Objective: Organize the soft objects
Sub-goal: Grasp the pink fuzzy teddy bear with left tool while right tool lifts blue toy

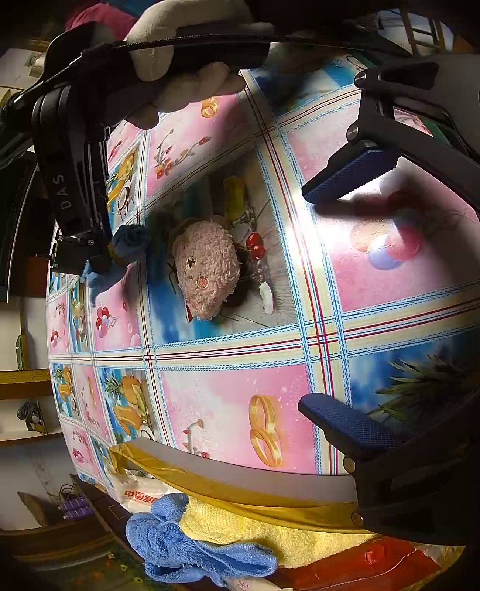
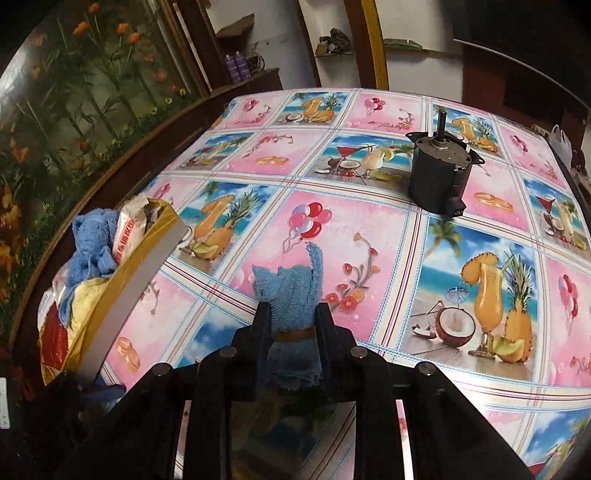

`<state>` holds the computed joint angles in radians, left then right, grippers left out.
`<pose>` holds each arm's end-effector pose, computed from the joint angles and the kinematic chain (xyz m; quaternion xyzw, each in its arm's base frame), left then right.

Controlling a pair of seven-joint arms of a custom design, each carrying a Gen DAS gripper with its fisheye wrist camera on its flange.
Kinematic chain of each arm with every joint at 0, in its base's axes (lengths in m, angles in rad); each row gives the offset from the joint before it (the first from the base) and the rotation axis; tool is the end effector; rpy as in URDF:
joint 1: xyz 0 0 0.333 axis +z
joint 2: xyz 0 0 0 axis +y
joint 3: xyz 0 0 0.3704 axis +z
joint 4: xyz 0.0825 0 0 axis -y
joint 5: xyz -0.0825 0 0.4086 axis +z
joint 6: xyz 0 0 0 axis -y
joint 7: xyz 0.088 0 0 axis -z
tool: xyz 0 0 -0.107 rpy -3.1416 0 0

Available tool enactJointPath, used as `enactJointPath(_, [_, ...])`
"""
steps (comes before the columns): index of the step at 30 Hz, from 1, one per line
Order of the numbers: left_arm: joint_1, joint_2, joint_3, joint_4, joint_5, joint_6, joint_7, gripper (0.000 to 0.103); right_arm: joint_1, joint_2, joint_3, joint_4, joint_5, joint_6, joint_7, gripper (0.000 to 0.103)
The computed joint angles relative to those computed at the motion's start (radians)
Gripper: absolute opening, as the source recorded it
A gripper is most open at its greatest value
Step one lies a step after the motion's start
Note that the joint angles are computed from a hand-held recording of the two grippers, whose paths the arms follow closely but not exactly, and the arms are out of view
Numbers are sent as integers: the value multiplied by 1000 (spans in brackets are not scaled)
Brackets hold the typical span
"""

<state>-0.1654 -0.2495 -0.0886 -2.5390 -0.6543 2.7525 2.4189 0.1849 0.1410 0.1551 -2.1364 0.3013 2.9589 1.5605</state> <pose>0.4622 -0.0955 0.4427 -0.4677 0.8377 -0.2589 0.1115 0.6033 0.1884 0.4562 -0.6857 0.6433 -0.1226 0.3177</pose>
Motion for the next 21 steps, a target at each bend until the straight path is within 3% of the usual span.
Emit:
enactJointPath(4, [0,0,0,0,2,1,-1,103,-83,6,109,-23,235,121,-177,26])
enactJointPath(8, [7,2,-8,-2,25,9,-20,103,-182,9,229,-26,476,175,-372,27])
enactJointPath(14, [4,2,-5,-3,38,13,-32,103,-188,1,239,-21,653,167,-514,27])
enactJointPath(21, [-3,-8,21,12,-20,-43,3,103,-129,-24,183,-31,770,199,-612,35])
